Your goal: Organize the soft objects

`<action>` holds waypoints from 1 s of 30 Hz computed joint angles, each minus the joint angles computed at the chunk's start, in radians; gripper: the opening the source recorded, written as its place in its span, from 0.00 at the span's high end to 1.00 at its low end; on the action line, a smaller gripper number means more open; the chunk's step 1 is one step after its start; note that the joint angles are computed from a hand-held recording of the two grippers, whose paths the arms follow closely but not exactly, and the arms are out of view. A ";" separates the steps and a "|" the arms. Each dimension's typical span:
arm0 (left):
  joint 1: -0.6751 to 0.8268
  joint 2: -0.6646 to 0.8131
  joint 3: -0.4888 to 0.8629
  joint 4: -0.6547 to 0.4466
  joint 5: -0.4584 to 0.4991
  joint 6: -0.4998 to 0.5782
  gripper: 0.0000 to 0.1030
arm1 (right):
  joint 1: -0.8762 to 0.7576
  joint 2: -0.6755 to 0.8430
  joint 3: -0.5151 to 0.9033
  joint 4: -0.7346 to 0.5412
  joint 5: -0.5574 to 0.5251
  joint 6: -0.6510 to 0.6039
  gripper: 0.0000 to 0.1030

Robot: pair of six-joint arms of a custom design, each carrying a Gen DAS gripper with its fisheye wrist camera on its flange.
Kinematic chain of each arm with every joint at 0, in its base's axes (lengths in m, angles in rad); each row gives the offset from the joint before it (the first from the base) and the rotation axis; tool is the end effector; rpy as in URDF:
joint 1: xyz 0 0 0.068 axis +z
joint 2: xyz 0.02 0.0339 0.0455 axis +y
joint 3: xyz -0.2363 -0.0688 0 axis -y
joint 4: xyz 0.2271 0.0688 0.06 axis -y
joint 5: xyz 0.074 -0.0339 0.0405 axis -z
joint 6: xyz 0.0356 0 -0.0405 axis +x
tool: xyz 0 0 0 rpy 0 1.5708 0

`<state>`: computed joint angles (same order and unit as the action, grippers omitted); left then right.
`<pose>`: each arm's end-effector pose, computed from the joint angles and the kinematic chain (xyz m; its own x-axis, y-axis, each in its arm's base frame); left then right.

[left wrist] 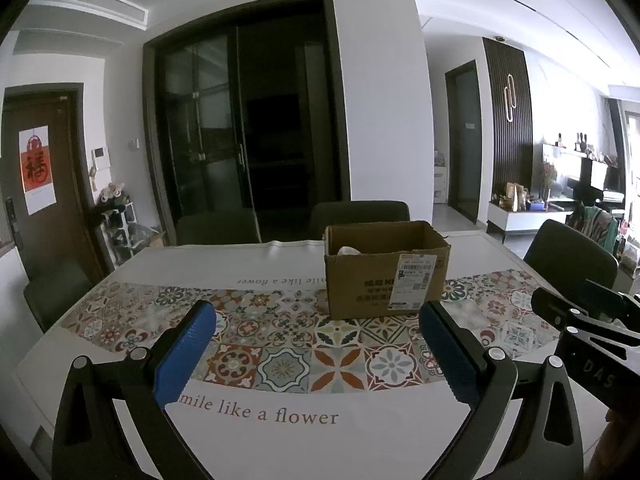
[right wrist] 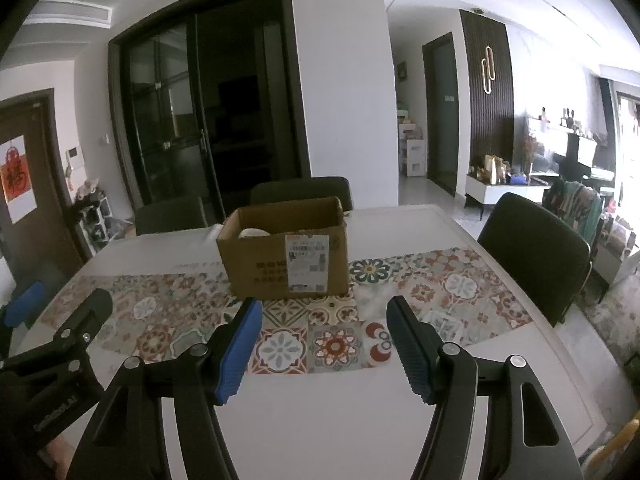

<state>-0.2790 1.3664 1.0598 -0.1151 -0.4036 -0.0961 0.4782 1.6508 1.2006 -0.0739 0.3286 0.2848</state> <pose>0.2961 -0.0703 0.2899 -0.3829 0.0179 -0.9236 -0.1285 0.9891 0.0725 0.3273 0.1567 0.2503 -0.4791 0.0512 -0.8763 -0.0551 0.9946 0.0883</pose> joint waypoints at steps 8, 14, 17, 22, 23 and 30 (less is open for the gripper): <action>0.001 -0.006 -0.007 -0.006 0.005 -0.007 0.00 | 0.003 0.004 -0.002 0.002 0.002 0.002 0.36; 0.007 0.002 -0.004 -0.003 0.006 -0.008 0.00 | 0.003 0.012 0.006 -0.001 -0.002 0.001 0.36; 0.005 0.001 -0.005 -0.002 0.003 -0.007 0.00 | 0.004 0.014 0.007 0.000 -0.001 0.002 0.36; 0.008 0.014 0.000 0.008 -0.001 -0.002 0.00 | 0.004 0.014 0.010 -0.004 -0.001 0.001 0.36; 0.008 0.013 -0.001 0.009 0.002 -0.003 0.00 | 0.004 0.014 0.010 -0.005 0.000 0.002 0.36; 0.014 0.020 -0.002 0.017 0.006 -0.006 0.00 | 0.003 0.015 0.012 -0.007 -0.003 0.002 0.36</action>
